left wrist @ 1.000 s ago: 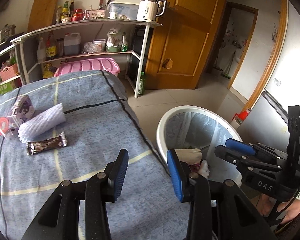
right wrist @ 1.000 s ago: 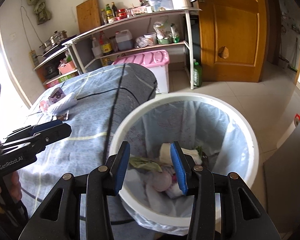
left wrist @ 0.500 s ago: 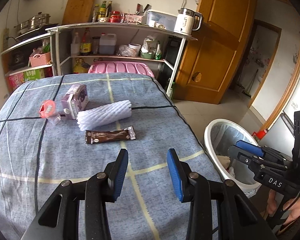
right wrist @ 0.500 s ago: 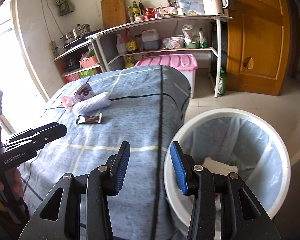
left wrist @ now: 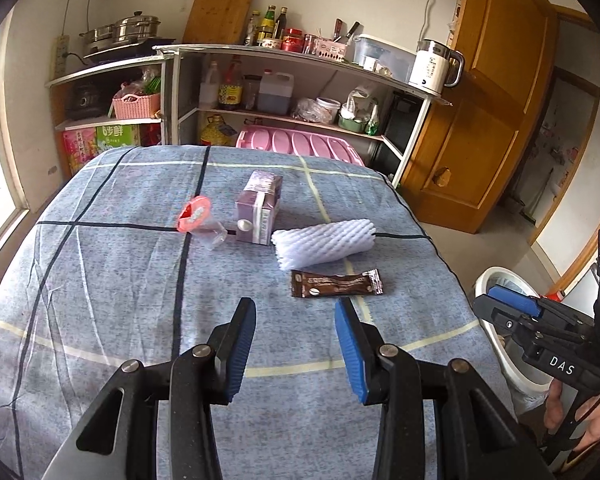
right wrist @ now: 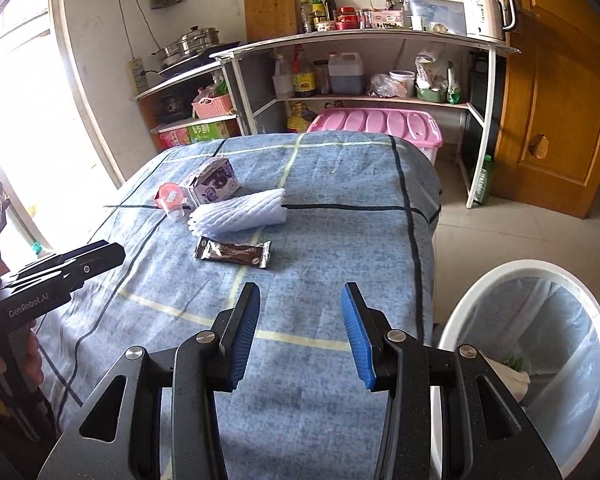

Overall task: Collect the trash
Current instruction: 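Move both tools back over the foam net sleeve and red-lidded cup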

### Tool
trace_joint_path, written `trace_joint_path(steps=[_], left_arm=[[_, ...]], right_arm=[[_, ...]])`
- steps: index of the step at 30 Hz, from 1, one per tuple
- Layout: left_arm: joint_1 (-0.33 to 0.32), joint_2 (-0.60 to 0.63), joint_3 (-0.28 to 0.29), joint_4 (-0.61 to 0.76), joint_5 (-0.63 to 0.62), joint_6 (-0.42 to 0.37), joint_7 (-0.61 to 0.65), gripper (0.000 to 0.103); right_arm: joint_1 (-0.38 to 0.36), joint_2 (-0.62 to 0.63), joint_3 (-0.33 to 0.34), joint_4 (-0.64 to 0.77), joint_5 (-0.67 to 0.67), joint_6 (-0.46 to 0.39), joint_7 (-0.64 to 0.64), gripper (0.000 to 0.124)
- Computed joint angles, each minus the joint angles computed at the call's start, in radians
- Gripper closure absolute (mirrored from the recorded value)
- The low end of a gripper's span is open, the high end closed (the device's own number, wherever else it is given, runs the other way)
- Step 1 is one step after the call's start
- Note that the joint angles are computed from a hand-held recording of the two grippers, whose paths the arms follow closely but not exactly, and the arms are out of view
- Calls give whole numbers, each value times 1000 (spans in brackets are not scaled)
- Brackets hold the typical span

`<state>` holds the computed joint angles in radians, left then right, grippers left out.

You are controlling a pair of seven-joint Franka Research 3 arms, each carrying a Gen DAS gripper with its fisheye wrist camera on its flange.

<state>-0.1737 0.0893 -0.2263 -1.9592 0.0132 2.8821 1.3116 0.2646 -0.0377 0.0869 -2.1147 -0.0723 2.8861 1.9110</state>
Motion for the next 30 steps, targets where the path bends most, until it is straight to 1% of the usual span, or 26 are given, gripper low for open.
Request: trace_joint_path(steps=[2, 5, 7, 9, 11, 13, 15, 16, 17, 18, 19, 22, 25, 27, 30], left_arm=[[9, 2, 7, 0, -1, 2, 1, 62], [21, 9, 22, 8, 17, 0, -20, 61], [35, 16, 23, 18, 6, -7, -10, 58], [52, 30, 16, 31, -32, -9, 24, 55], [53, 47, 28, 52, -4, -15, -2, 54], [58, 68, 32, 77, 11, -21, -16, 54], [80, 95, 15, 109, -26, -30, 20, 54], [79, 108, 18, 124, -19, -36, 14, 53], [71, 125, 31, 147, 14, -46, -9, 52], [68, 140, 36, 168, 35, -61, -18, 50], [70, 153, 36, 185, 42, -73, -21, 50], [86, 185, 25, 221, 36, -76, -7, 49], [84, 234, 35, 289, 53, -116, -36, 49], [86, 259, 33, 322, 62, -123, -36, 49], [86, 300, 34, 379, 75, -151, -44, 49]], right_arm=[[10, 32, 2, 39, 35, -11, -25, 80], [26, 80, -2, 99, 28, -32, -20, 80], [36, 110, -3, 135, 65, -44, -45, 80], [47, 143, -9, 176, 90, -65, -56, 80], [61, 177, -21, 218, 84, -82, -40, 79], [86, 210, -43, 262, 35, -98, 13, 77], [90, 241, -42, 302, 52, -105, 4, 74], [91, 259, -41, 327, 68, -116, 3, 73], [88, 277, -37, 349, 95, -123, -6, 70], [93, 295, -44, 376, 98, -135, 5, 69], [104, 309, -56, 395, 86, -143, 25, 67], [118, 360, -77, 463, 77, -174, 62, 63], [111, 412, -82, 528, 108, -213, 91, 62], [119, 440, -96, 563, 99, -219, 116, 62], [129, 480, -112, 625, 75, -263, 139, 62]])
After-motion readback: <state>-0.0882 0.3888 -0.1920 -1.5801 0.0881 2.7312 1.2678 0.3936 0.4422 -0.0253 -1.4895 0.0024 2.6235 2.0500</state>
